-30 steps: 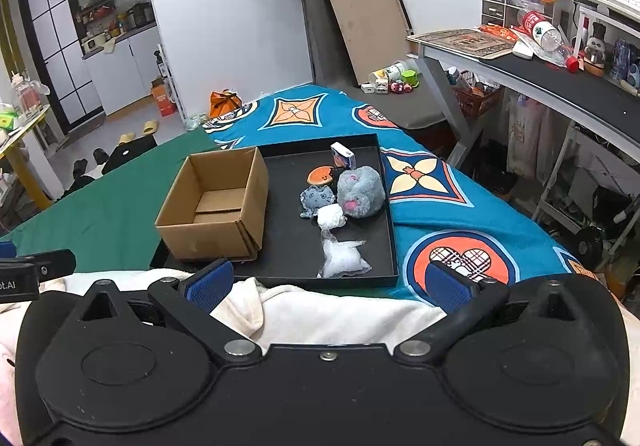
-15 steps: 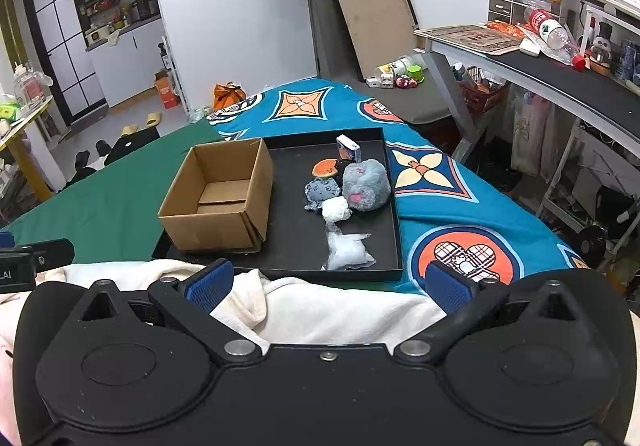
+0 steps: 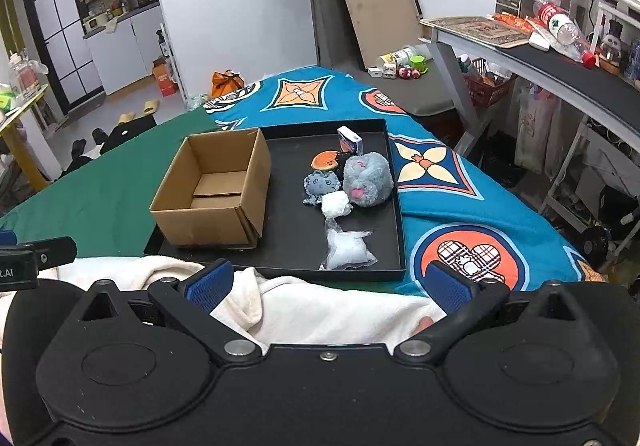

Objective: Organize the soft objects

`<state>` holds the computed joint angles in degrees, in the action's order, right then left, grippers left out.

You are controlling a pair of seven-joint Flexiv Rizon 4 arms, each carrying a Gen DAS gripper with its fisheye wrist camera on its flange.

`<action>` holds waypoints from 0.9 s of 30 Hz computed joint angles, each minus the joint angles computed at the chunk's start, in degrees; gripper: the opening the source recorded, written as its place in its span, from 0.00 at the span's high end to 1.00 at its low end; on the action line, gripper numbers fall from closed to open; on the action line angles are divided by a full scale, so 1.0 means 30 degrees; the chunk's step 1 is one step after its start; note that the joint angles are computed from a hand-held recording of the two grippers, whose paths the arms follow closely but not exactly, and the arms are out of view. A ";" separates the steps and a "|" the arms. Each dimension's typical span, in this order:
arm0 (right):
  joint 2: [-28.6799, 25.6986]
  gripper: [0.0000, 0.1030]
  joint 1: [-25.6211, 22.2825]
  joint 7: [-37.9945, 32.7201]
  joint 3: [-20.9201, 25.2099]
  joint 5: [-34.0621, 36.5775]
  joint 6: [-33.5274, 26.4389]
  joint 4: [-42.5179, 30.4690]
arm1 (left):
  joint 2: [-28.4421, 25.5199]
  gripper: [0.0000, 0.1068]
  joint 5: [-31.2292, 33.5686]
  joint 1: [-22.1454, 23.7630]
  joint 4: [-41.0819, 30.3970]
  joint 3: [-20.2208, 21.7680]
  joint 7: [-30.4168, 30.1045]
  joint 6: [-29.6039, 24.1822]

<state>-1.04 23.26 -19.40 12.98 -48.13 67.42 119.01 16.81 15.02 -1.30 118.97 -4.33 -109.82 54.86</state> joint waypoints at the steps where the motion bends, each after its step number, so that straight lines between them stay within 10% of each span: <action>1: -0.0074 0.00 -0.0038 -0.0065 -0.0037 0.0171 0.0204 -0.0024 | -0.0106 0.04 0.0006 0.0041 -0.0054 0.0002 0.0013 0.0048; 27: -0.4359 0.00 0.0816 -0.4843 -0.1404 0.4787 0.0065 -0.4415 | -0.4539 0.04 0.0102 0.0014 -0.2546 0.1154 -0.0645 0.1135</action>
<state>-14.12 25.71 -33.92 8.77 -33.77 67.62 105.76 3.19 15.32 -1.26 111.33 -0.87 -111.76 58.26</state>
